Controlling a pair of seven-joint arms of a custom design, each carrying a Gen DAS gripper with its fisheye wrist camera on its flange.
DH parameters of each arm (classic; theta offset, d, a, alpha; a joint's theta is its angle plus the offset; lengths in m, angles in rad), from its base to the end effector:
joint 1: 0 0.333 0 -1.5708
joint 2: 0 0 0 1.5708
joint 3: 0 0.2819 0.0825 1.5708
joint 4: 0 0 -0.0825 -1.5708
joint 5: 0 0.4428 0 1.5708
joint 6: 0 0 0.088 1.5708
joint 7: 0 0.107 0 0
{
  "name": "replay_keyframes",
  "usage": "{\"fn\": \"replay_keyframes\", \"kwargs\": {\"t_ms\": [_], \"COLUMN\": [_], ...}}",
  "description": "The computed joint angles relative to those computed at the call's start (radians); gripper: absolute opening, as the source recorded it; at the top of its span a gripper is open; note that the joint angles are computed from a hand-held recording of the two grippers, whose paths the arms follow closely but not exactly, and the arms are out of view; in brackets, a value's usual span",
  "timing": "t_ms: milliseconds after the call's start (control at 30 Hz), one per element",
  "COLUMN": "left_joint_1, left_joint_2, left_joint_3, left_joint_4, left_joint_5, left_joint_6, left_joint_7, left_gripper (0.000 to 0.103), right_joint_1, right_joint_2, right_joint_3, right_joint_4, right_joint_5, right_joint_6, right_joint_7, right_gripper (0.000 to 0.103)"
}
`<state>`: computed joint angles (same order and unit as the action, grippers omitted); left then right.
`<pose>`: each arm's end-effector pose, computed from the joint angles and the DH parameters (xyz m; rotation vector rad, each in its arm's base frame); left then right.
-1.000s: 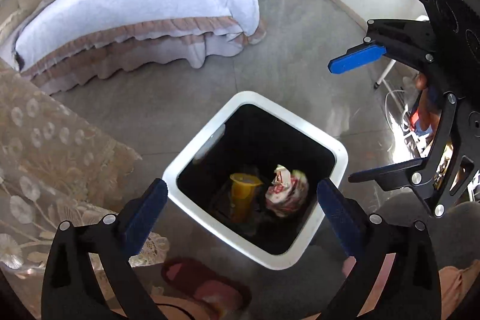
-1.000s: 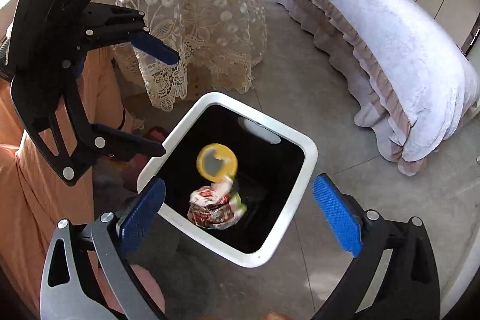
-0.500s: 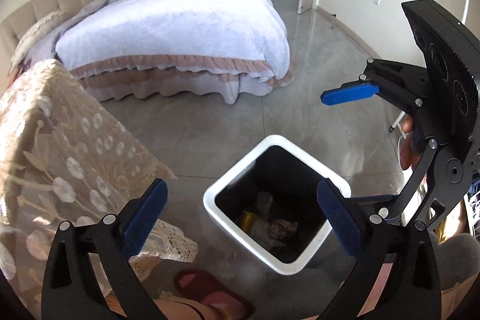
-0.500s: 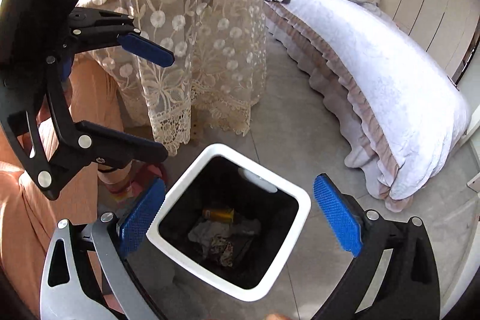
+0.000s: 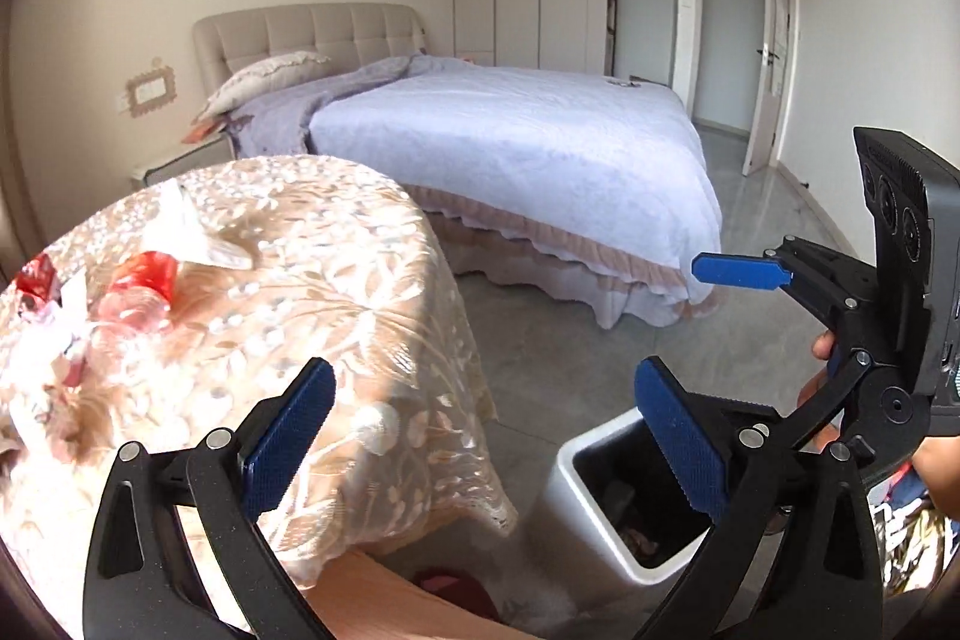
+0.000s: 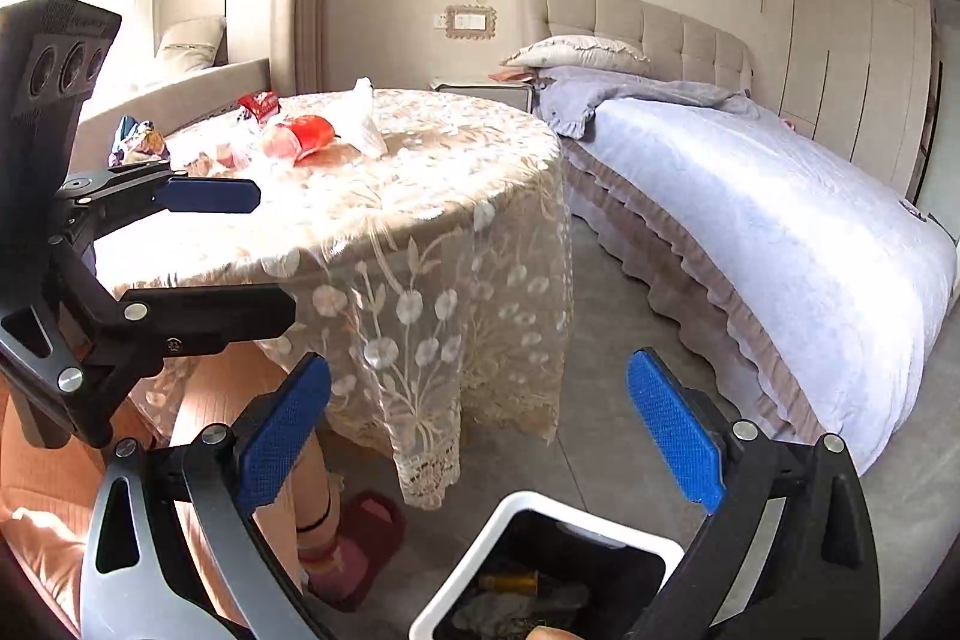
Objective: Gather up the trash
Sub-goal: 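Move both tools back over the table toward the plastic bag and orange-labelled bottle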
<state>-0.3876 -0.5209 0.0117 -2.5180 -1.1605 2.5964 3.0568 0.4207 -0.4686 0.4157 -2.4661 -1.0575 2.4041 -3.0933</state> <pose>0.4687 -0.1655 0.4609 -0.7043 2.4275 -1.3187 0.3490 0.3748 0.4349 -1.5562 1.6763 -1.0082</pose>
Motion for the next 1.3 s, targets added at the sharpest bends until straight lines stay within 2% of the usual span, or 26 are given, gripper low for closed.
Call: {"fn": "replay_keyframes", "kwargs": {"t_ms": [100,200,433,600,800,900,1033,1100,1167,1233,1300], "left_joint_1": [0.013,0.019,0.077,0.109,0.196,0.252,0.313,0.336,0.353,0.368,0.389], "left_joint_2": [0.002,0.013,0.054,0.126,0.234,0.284,0.363,0.39,0.412,0.432,0.457], "left_joint_3": [0.003,0.026,0.061,0.045,0.041,0.018,0.007,0.001,-0.018,-0.031,-0.037], "left_joint_4": [0.009,0.024,0.072,0.125,0.225,0.27,0.35,0.384,0.403,0.424,0.458], "left_joint_5": [-0.024,-0.052,-0.088,-0.119,-0.033,0.059,0.148,0.157,0.176,0.205,0.246], "left_joint_6": [0.081,0.123,0.145,0.254,0.198,0.186,0.107,0.057,0.072,0.072,0.022], "left_joint_7": [-0.004,0.0,0.014,0.045,-0.06,-0.177,-0.301,-0.319,-0.332,-0.344,-0.393], "left_gripper": [0.098,0.098,0.098,0.098,0.098,0.098,0.098,0.098,0.098,0.098,0.098], "right_joint_1": [-0.024,-0.022,0.035,0.084,0.153,0.181,0.218,0.245,0.264,0.275,0.28], "right_joint_2": [0.069,0.145,0.312,0.424,0.586,0.656,0.737,0.781,0.815,0.833,0.848], "right_joint_3": [0.003,-0.007,-0.072,-0.131,-0.197,-0.236,-0.28,-0.302,-0.325,-0.348,-0.366], "right_joint_4": [0.07,0.145,0.314,0.433,0.627,0.713,0.815,0.875,0.922,0.948,0.966], "right_joint_5": [-0.058,-0.107,-0.184,-0.18,-0.171,-0.147,-0.112,-0.098,-0.08,-0.054,-0.025], "right_joint_6": [0.023,0.02,0.016,0.033,-0.004,0.025,0.068,0.044,0.04,0.055,0.076], "right_joint_7": [0.02,0.032,0.017,-0.017,-0.057,-0.085,-0.142,-0.181,-0.206,-0.22,-0.228], "right_gripper": [0.099,0.099,0.099,0.099,0.099,0.099,0.099,0.099,0.099,0.099,0.099]}}
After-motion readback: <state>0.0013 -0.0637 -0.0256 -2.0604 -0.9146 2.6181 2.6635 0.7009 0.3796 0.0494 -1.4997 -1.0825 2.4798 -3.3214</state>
